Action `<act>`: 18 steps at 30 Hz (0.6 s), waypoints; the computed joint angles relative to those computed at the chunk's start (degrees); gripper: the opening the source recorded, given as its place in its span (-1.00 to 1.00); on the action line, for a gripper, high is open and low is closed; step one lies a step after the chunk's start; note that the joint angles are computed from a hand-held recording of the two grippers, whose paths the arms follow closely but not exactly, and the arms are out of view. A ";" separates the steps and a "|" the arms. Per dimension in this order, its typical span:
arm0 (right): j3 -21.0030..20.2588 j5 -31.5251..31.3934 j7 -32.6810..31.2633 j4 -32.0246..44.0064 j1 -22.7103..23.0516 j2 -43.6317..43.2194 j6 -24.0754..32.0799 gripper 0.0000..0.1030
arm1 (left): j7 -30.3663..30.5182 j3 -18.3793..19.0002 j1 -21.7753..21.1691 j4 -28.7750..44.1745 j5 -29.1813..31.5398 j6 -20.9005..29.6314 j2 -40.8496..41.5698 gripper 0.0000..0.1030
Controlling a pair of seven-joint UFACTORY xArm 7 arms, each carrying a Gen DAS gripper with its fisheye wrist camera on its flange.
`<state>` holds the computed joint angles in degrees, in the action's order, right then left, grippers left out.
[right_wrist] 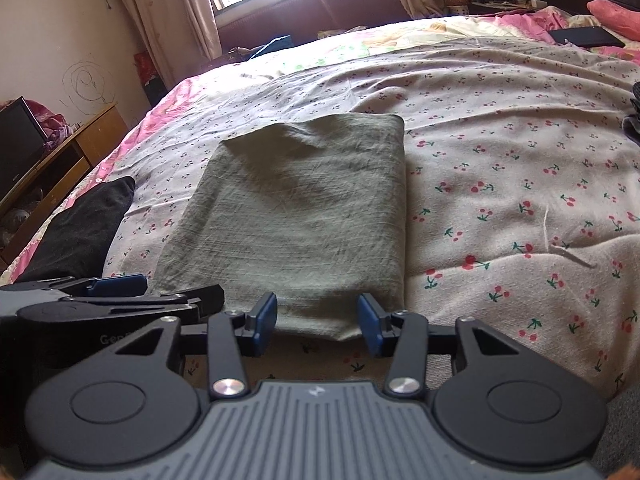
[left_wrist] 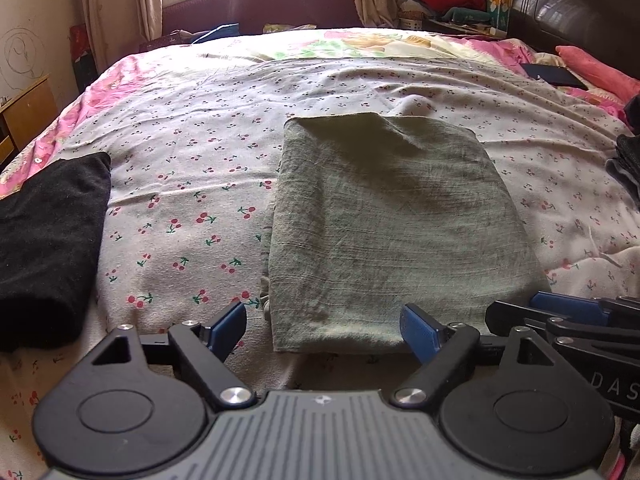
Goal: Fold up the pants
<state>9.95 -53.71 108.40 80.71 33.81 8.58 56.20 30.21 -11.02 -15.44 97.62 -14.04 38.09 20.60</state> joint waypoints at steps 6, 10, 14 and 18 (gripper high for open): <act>-0.26 -0.10 0.13 -0.31 -0.38 0.16 -1.52 -0.10 | 0.16 -0.11 0.61 -1.18 -1.29 -1.03 -1.07 0.90; -0.42 -0.22 0.20 -0.68 -0.59 0.01 -2.38 -0.09 | -1.18 0.18 0.45 -0.08 -1.16 0.01 -0.43 0.92; -0.31 -0.43 0.45 -0.93 -0.60 -0.30 -2.46 -0.09 | -1.21 0.11 0.33 -0.20 -0.82 -0.18 -0.43 0.92; -0.05 -0.18 0.26 -0.81 -0.54 -0.50 -1.77 -0.09 | -1.46 0.16 0.32 0.06 -0.74 0.73 -0.66 0.92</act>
<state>9.91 -53.89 108.66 79.90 33.27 8.08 54.44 28.76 -10.86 -15.12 97.67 -14.78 38.82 19.94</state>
